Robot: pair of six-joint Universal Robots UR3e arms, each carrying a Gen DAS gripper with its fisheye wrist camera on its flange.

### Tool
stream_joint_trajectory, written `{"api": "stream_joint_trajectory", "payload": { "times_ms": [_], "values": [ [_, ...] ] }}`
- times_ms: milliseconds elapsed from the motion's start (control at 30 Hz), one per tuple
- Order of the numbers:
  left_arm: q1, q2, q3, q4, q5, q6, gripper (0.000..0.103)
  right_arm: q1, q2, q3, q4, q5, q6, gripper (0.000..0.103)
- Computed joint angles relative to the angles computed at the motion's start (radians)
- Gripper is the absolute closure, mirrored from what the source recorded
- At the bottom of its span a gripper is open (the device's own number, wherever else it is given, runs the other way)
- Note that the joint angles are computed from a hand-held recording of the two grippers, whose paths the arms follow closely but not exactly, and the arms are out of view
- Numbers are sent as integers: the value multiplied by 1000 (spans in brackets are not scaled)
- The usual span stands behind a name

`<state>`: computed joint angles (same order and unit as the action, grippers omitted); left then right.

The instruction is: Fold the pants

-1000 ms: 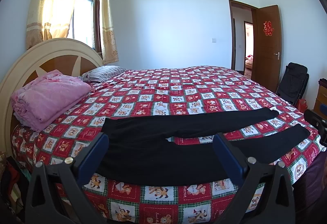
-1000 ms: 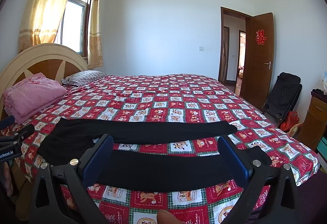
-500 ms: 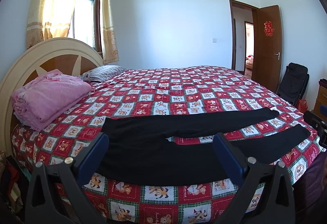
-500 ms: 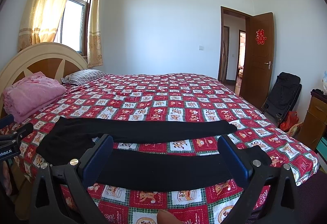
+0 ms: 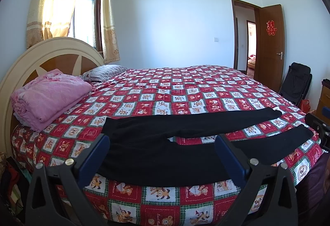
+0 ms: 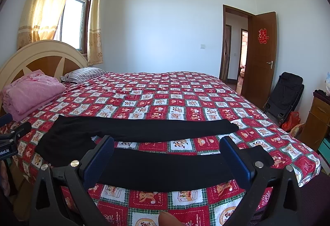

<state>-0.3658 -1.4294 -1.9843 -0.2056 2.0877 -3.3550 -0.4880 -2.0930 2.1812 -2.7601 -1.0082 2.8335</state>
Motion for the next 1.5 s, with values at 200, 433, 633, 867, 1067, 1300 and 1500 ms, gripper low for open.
{"api": "stream_joint_trajectory", "payload": {
  "times_ms": [200,433,633,867,1067,1300,1500],
  "values": [
    [9,7,-10,-1,-11,3,0,16,10,-8,-1,-16,4,1],
    [98,-13,-65,54,-166,43,0,24,49,-1,-19,4,-15,1],
    [337,-95,-82,122,-300,122,0,97,222,-5,-132,-68,-53,1],
    [660,-413,190,67,-482,259,0,121,478,-36,-262,-121,-38,26],
    [726,-757,667,-169,-502,354,9,142,649,-158,-239,-206,-37,45],
    [751,-1038,1105,-467,-565,390,29,176,772,-337,-151,-290,-12,45],
    [827,-1089,1171,-575,-725,383,41,178,804,-411,-88,-283,-14,45]
  ]
}}
